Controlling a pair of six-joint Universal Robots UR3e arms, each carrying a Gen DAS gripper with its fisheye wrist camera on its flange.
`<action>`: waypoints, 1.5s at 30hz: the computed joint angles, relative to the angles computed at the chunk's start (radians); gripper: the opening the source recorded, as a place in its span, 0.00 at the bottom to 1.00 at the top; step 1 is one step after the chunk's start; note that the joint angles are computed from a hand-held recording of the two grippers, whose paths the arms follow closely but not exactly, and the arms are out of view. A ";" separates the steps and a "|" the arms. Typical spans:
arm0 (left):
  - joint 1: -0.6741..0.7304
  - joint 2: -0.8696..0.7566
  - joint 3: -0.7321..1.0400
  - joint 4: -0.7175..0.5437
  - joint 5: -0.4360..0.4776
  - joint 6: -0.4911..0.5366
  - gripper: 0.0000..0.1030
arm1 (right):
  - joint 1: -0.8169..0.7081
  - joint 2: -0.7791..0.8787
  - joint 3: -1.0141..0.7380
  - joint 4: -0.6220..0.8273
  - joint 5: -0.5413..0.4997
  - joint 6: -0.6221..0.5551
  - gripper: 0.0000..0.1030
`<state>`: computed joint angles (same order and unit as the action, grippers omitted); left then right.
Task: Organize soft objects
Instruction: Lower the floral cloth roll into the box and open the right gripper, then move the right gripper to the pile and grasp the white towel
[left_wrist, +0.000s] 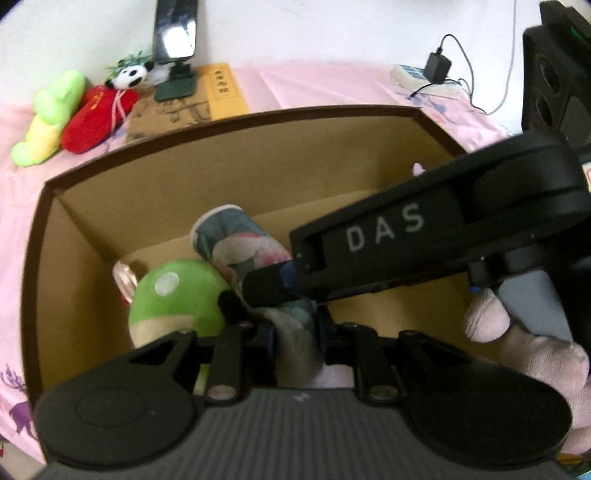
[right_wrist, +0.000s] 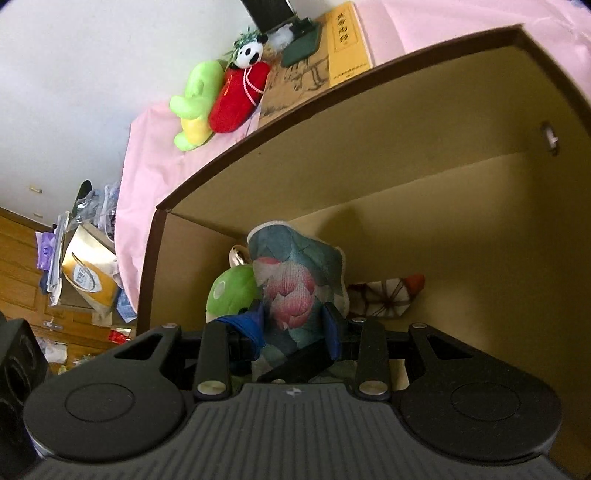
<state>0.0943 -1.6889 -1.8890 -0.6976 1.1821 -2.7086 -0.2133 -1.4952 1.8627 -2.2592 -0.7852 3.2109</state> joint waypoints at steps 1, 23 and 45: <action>0.007 0.004 -0.001 -0.005 0.001 0.002 0.24 | 0.007 0.005 -0.004 -0.003 0.000 0.005 0.18; 0.092 0.233 -0.165 -0.019 -0.057 0.003 0.53 | 0.037 -0.107 0.071 -0.100 -0.071 0.029 0.20; -0.222 0.439 -0.212 -0.038 -0.017 -0.158 0.59 | -0.746 -0.822 0.109 1.339 0.186 -1.031 0.20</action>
<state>-0.1277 -1.2502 -2.1009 -0.7358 1.1646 -2.8669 -0.9594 -2.3169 1.9722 -0.9203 -0.5989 2.1800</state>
